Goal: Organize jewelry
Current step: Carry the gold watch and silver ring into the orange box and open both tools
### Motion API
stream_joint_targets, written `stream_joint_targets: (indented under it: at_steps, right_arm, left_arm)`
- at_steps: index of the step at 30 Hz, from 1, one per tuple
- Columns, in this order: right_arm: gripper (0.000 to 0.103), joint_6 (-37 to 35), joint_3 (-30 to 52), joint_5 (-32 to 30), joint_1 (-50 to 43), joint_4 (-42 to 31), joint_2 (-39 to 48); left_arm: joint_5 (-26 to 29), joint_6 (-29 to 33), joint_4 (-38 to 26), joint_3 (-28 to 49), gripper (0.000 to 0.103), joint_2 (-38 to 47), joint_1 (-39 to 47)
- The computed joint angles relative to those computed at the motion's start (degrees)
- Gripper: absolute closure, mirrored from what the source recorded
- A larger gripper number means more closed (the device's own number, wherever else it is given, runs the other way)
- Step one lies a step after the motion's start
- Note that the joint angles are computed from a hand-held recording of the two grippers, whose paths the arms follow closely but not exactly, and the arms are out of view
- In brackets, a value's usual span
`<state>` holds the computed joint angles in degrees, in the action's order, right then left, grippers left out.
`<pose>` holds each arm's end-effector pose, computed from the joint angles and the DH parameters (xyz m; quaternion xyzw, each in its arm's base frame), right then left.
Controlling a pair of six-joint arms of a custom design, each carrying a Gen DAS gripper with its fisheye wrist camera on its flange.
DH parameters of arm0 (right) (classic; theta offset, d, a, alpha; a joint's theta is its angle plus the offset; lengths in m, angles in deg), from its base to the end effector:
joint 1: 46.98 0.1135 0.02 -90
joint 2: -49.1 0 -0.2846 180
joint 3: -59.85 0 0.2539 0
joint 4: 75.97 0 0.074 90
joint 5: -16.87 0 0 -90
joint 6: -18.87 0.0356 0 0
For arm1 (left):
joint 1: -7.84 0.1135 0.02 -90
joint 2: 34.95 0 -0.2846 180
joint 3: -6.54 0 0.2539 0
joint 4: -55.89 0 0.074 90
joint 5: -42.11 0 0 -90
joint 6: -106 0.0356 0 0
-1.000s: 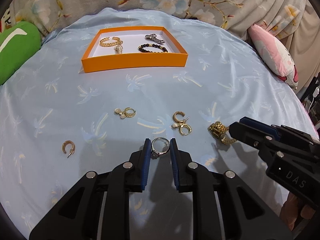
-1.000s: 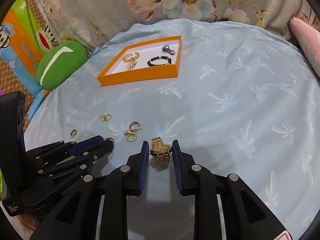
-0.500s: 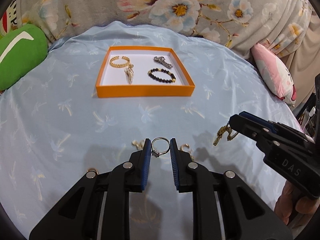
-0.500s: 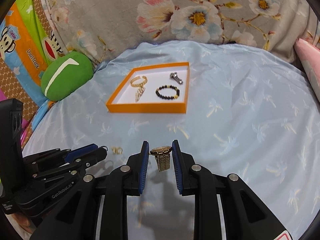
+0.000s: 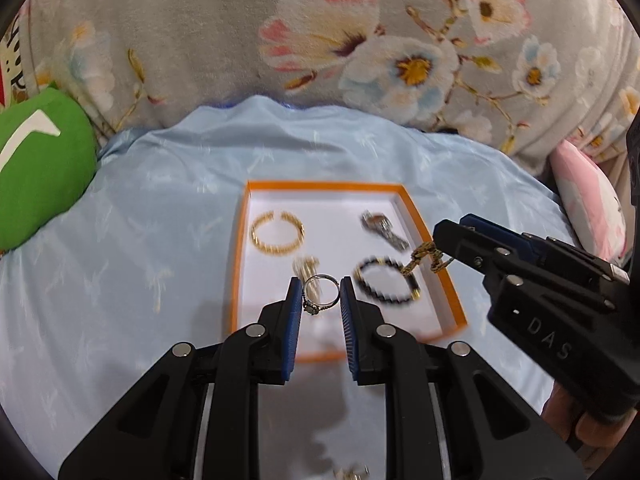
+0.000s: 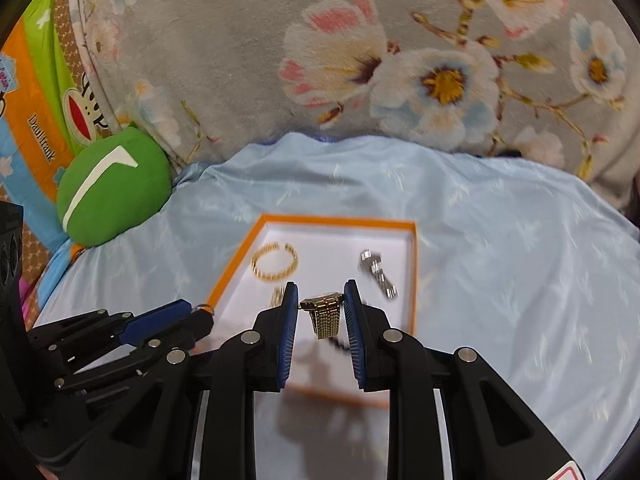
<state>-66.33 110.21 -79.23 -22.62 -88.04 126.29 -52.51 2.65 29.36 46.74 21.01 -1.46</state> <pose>0.2431 0.1142 0.2077 -0.1757 0.8839 0.1549 0.4047 0.1841 -0.0272 0.2067 -0.0486 0.9127 -0.0432 0.4035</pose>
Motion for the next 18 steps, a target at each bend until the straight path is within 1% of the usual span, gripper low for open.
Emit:
stream_joint_targets:
  at_steps: [2, 5, 7, 10, 13, 14, 15, 16, 17, 18]
  right_arm:
    - [0.081, 0.4, 3.6, 0.3, 0.3, 2.4, 5.3]
    - [0.081, 1.4, 7.7, 0.2, 0.1, 5.6, 12.2]
    - [0.081, 1.9, 9.9, -0.4, -0.4, 7.6, 17.0]
    - [0.081, 2.3, 11.9, -1.0, -0.9, 8.0, 22.6]
    - [0.080, 2.1, 11.0, -1.0, -1.4, 8.1, 24.9]
    - [0.080, 2.2, 10.2, -1.1, -1.7, 8.5, 25.3]
    - [0.080, 2.2, 9.4, -1.4, -2.0, 8.8, 25.5]
    - [0.080, 2.4, 8.0, -1.3, -2.2, 9.8, 25.3]
    - [0.080, 2.6, 6.6, -0.9, -2.3, 11.0, 24.8]
    - [0.080, 2.6, 5.5, -0.9, -2.3, 11.7, 24.3]
  left_arm:
    - [2.1, 1.2, 4.3, 2.0, 0.084, 6.1, 2.5]
    - [2.8, 2.3, 10.4, 4.8, 0.084, 15.5, 4.4]
    - [3.6, 2.6, 13.4, 6.0, 0.084, 20.4, 5.4]
    - [3.9, 3.0, 16.8, 7.4, 0.084, 27.0, 6.7]
    - [4.6, 3.0, 18.8, 7.4, 0.083, 30.8, 7.8]
    - [5.0, 2.8, 19.2, 7.0, 0.077, 31.2, 8.1]
    - [5.4, 2.5, 19.6, 6.7, 0.066, 31.5, 8.5]
    - [5.6, 2.0, 20.2, 6.1, 0.061, 31.5, 8.8]
    - [5.8, 1.5, 20.8, 5.6, 0.053, 31.4, 9.1]
    - [6.3, 1.2, 21.4, 4.8, 0.053, 30.9, 9.3]
